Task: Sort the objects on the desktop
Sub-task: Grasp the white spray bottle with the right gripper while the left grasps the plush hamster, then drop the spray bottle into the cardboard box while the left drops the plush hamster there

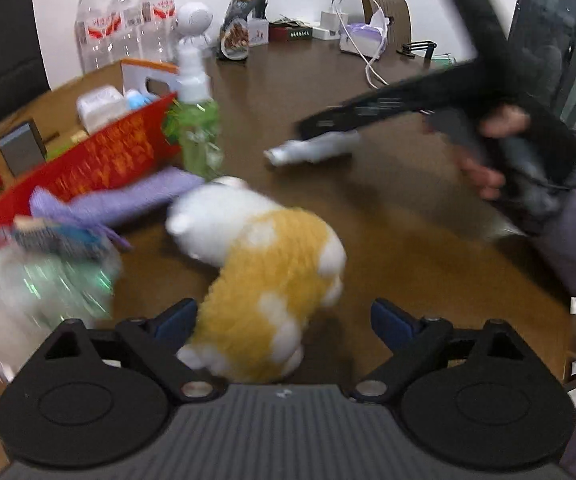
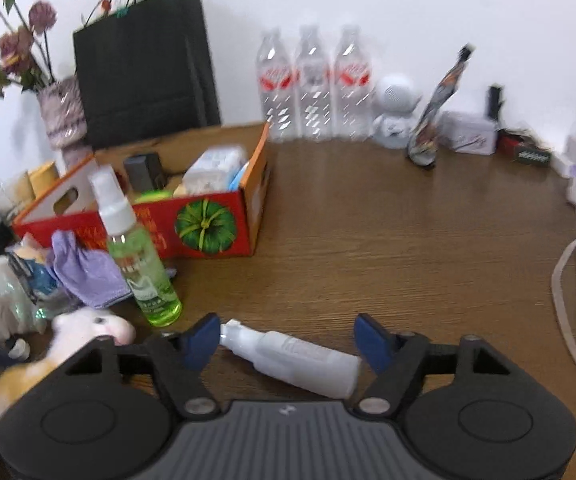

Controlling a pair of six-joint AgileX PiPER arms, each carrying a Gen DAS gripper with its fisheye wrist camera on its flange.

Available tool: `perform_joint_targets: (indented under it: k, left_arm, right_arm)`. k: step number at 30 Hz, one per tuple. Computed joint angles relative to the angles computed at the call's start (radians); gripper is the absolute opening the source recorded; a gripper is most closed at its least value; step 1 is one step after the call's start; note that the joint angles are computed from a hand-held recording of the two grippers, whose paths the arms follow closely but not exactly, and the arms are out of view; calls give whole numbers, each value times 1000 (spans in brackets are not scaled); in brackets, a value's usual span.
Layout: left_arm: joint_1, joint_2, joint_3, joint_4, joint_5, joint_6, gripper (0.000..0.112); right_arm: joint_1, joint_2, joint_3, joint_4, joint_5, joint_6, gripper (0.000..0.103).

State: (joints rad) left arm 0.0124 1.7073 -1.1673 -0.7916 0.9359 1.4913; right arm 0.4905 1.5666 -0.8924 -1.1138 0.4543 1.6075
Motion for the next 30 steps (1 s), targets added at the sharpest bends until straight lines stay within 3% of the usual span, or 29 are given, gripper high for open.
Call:
perform_joint_targets:
  k: [2, 3, 4, 6, 9, 12, 16, 20, 23, 24, 25, 30]
  left_arm:
    - [-24, -13, 34, 7, -67, -89, 75]
    - [-39, -9, 40, 14, -103, -148, 72]
    - [-44, -3, 45, -1, -127, -177, 70]
    - [-36, -2, 54, -48, -138, -178, 55]
    - [-6, -84, 141, -59, -171, -243, 53]
    - [50, -245, 325, -80, -266, -275, 52]
    - [142, -438, 517, -62, -348, -327, 52]
    - [166, -483, 551, 3, -431, -394, 54]
    - [188, -461, 544, 25, -482, -409, 73]
    - [209, -451, 542, -28, -465, -342, 88]
    - [231, -440, 539, -79, -447, -277, 91]
    - [275, -360, 511, -223, -384, -75, 89]
  right_arm:
    - [-17, 30, -18, 75, -33, -83, 36]
    - [-13, 40, -22, 98, -35, -106, 33]
    - [14, 40, -18, 86, -12, -88, 31]
    - [69, 38, -11, 74, 33, -56, 30]
    - [170, 2, 12, 89, 96, 10, 28]
    - [295, -23, 32, 83, 147, 112, 27]
    - [444, 22, -19, 54, 200, 210, 27]
    - [526, 112, -137, 65, 193, 230, 28]
    - [566, 189, -247, 93, 251, 229, 29]
    - [578, 207, -272, 98, 275, 229, 30]
    - [592, 219, -288, 99, 299, 237, 30]
    - [615, 242, -324, 138, 362, 252, 31]
